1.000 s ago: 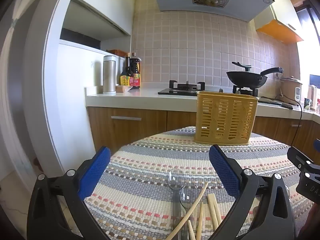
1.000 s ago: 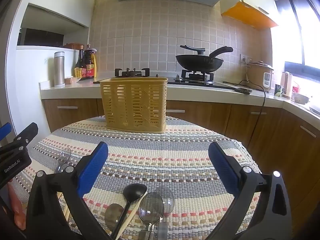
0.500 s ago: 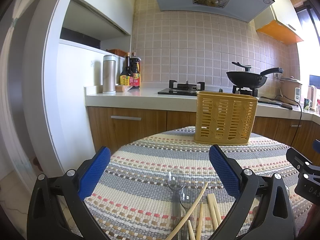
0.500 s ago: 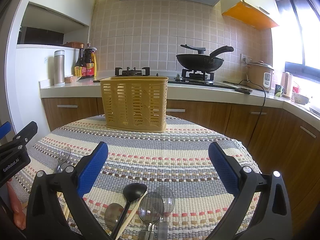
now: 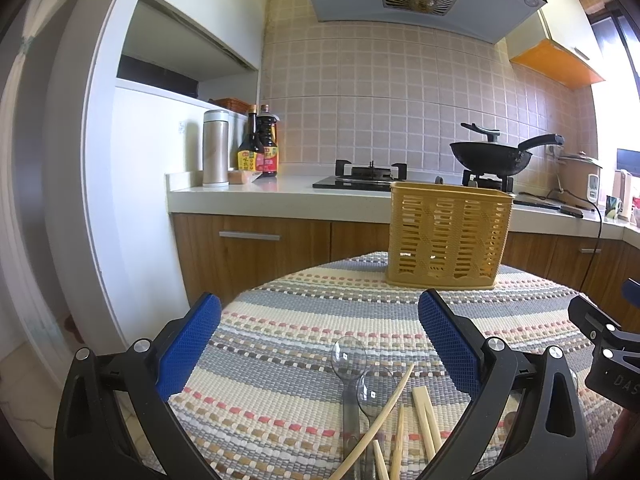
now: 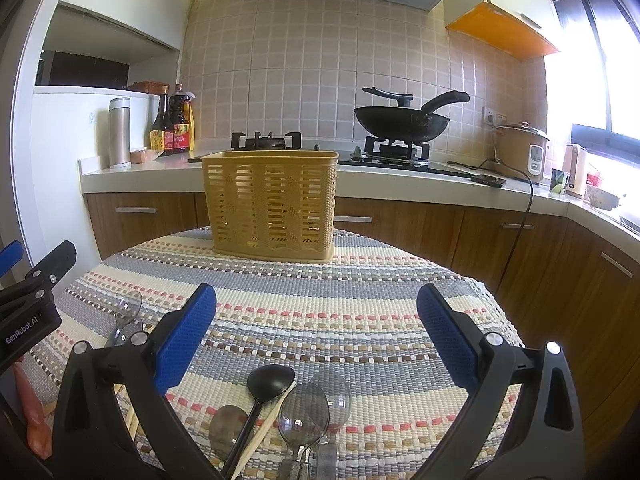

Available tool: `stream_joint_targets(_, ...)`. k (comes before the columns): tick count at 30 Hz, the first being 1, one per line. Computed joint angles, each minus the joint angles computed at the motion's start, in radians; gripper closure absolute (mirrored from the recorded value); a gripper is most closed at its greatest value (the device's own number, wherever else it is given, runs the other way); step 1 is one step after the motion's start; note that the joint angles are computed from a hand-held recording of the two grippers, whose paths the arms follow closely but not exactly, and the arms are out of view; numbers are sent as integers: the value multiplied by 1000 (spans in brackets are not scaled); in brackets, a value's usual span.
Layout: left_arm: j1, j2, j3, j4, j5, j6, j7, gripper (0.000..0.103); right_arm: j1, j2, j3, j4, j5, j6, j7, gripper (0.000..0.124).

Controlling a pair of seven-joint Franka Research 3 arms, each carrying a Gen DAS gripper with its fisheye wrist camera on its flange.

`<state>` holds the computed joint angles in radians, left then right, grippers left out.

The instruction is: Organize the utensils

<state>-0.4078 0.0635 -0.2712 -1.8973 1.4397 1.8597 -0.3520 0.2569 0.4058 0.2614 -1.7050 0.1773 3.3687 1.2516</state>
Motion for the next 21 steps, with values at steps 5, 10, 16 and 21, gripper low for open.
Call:
stream_joint_targets(5, -1, 0, 0, 1, 0, -1, 1, 7, 2, -1, -3, 0, 0, -1, 1, 28)
stream_joint_targets(10, -2, 1, 0, 3, -2, -2, 0, 7, -2, 0, 2, 1, -2, -3, 2, 29)
stream_joint_targets(16, -5, 28, 9, 28, -2, 14, -11, 7, 21, 0, -25, 4, 12, -4, 7, 28)
stream_joint_targets(21, 26, -30, 24, -9, -36, 109, 16, 7, 114, 2, -139, 41, 57, -70, 13, 28)
